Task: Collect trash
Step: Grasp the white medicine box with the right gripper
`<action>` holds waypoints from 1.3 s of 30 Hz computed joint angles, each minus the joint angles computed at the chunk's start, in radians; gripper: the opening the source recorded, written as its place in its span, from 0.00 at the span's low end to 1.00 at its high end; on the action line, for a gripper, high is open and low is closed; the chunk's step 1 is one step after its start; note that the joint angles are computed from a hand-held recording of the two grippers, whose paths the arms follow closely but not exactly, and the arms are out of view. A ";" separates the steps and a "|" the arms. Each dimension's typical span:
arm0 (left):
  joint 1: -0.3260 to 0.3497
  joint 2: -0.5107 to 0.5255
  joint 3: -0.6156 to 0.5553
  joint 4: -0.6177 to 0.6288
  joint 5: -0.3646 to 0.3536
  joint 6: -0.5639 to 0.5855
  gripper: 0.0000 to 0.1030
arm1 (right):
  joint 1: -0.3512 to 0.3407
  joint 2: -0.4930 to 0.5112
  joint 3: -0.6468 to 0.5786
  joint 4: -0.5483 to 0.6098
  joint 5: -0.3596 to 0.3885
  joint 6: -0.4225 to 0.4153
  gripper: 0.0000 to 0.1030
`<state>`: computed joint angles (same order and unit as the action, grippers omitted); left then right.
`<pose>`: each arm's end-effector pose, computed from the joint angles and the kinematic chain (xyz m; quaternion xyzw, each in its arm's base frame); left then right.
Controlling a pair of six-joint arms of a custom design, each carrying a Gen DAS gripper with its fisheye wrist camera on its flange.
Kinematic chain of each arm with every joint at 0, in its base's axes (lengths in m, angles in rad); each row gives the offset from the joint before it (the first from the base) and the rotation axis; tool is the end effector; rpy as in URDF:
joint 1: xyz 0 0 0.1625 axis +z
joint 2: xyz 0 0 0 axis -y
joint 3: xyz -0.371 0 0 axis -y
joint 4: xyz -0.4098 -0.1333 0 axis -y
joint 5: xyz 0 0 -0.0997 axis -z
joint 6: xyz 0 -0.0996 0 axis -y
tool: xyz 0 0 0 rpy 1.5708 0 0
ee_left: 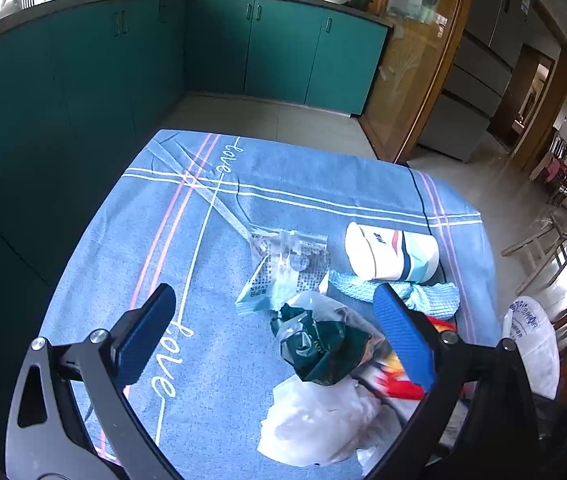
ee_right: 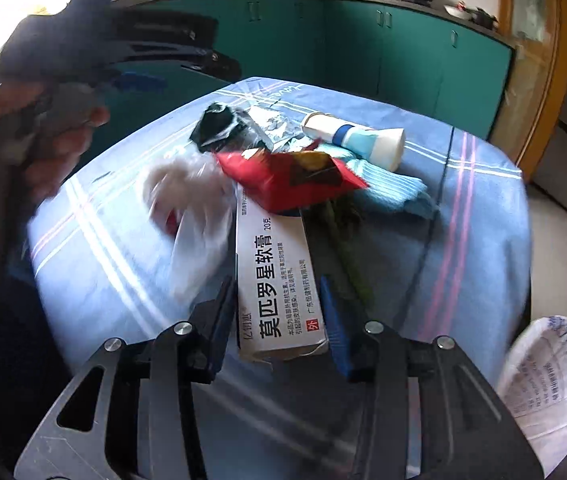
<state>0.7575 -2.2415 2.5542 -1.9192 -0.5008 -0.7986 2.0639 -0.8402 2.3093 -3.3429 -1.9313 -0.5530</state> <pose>-0.0378 -0.3394 0.2828 -0.0028 0.8602 -0.3784 0.3419 0.2816 -0.3166 -0.0281 0.4624 -0.8560 0.1431 0.1816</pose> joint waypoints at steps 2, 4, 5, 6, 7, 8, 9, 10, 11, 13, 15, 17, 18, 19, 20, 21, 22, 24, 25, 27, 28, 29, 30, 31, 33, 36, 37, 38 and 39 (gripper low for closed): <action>0.005 0.004 0.000 0.000 0.001 0.001 0.96 | -0.030 -0.073 0.046 0.038 0.038 -0.040 0.42; 0.010 0.009 -0.002 0.003 -0.003 -0.004 0.96 | -0.067 -0.142 0.090 0.073 0.065 -0.061 0.43; 0.011 0.011 -0.003 0.006 -0.007 -0.005 0.96 | -0.086 -0.166 0.104 0.084 0.071 -0.062 0.48; 0.012 0.014 -0.004 0.008 -0.013 -0.006 0.96 | -0.095 -0.172 0.111 0.079 0.070 -0.061 0.54; 0.012 0.018 -0.005 0.012 -0.019 -0.005 0.96 | -0.098 -0.167 0.115 0.053 0.062 -0.054 0.65; 0.012 0.021 -0.006 0.016 -0.024 -0.004 0.96 | -0.099 -0.158 0.114 0.036 0.059 -0.049 0.67; 0.011 0.025 -0.007 0.023 -0.033 -0.001 0.96 | -0.099 -0.149 0.107 0.036 0.060 -0.047 0.67; 0.011 0.029 -0.007 0.027 -0.041 0.003 0.96 | -0.094 -0.137 0.102 0.032 0.053 -0.044 0.67; 0.010 0.033 -0.007 0.030 -0.047 0.008 0.96 | -0.092 -0.120 0.089 0.028 0.045 -0.044 0.67; 0.013 0.052 -0.010 0.042 -0.052 0.013 0.96 | -0.082 -0.085 0.078 0.008 0.026 -0.041 0.67; 0.018 0.073 -0.016 0.062 -0.055 0.010 0.96 | -0.088 -0.056 0.063 -0.006 0.022 -0.046 0.67; 0.024 0.083 -0.019 0.072 -0.061 0.008 0.96 | -0.083 -0.037 0.053 -0.011 0.012 -0.033 0.67; 0.028 0.089 -0.021 0.078 -0.066 0.006 0.96 | -0.082 -0.027 0.048 -0.017 0.007 -0.028 0.67; 0.030 0.093 -0.023 0.086 -0.070 0.004 0.96 | -0.080 -0.020 0.043 -0.019 0.002 -0.022 0.67; 0.032 0.096 -0.026 0.100 -0.075 0.000 0.96 | -0.080 -0.014 0.040 -0.020 -0.002 -0.017 0.67; 0.032 0.092 -0.026 0.111 -0.077 -0.002 0.96 | -0.078 -0.008 0.036 -0.020 -0.005 -0.010 0.67; 0.029 0.080 -0.024 0.128 -0.079 -0.007 0.96 | -0.078 -0.006 0.035 -0.019 -0.003 -0.009 0.60; 0.017 0.035 -0.016 0.167 -0.099 -0.012 0.96 | -0.078 -0.008 0.037 -0.008 0.005 -0.011 0.45; 0.009 0.002 -0.007 0.183 -0.114 -0.009 0.96 | -0.077 -0.009 0.037 -0.006 0.008 -0.014 0.44; -0.012 -0.056 0.009 0.224 -0.132 -0.013 0.96 | -0.082 -0.031 0.046 0.038 0.047 -0.027 0.44; -0.023 -0.082 0.017 0.246 -0.138 -0.016 0.96 | -0.083 -0.040 0.049 0.055 0.066 -0.034 0.44; -0.031 -0.103 0.023 0.267 -0.144 -0.016 0.96 | -0.084 -0.050 0.055 0.069 0.084 -0.043 0.44; -0.038 -0.123 0.028 0.287 -0.152 -0.014 0.96 | -0.083 -0.064 0.064 0.085 0.111 -0.061 0.44; -0.042 -0.134 0.031 0.298 -0.158 -0.013 0.96 | -0.081 -0.076 0.071 0.096 0.131 -0.077 0.44; -0.047 -0.154 0.033 0.319 -0.158 -0.027 0.96 | -0.070 -0.088 0.081 0.090 0.143 -0.094 0.44; -0.057 -0.194 0.034 0.336 -0.141 -0.056 0.96 | -0.077 -0.134 0.109 0.063 0.192 -0.103 0.44; -0.059 -0.206 0.036 0.335 -0.136 -0.061 0.96 | -0.089 -0.159 0.123 0.051 0.225 -0.108 0.44; -0.062 -0.215 0.038 0.336 -0.133 -0.067 0.96 | -0.102 -0.185 0.139 0.030 0.258 -0.109 0.44; -0.064 -0.220 0.038 0.335 -0.133 -0.067 0.96 | -0.111 -0.206 0.152 0.007 0.276 -0.105 0.44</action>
<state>0.6933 -2.4610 2.5926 -1.5842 -0.6340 -0.8658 1.9525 -1.0458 2.4616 -3.3357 -1.6553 -0.6585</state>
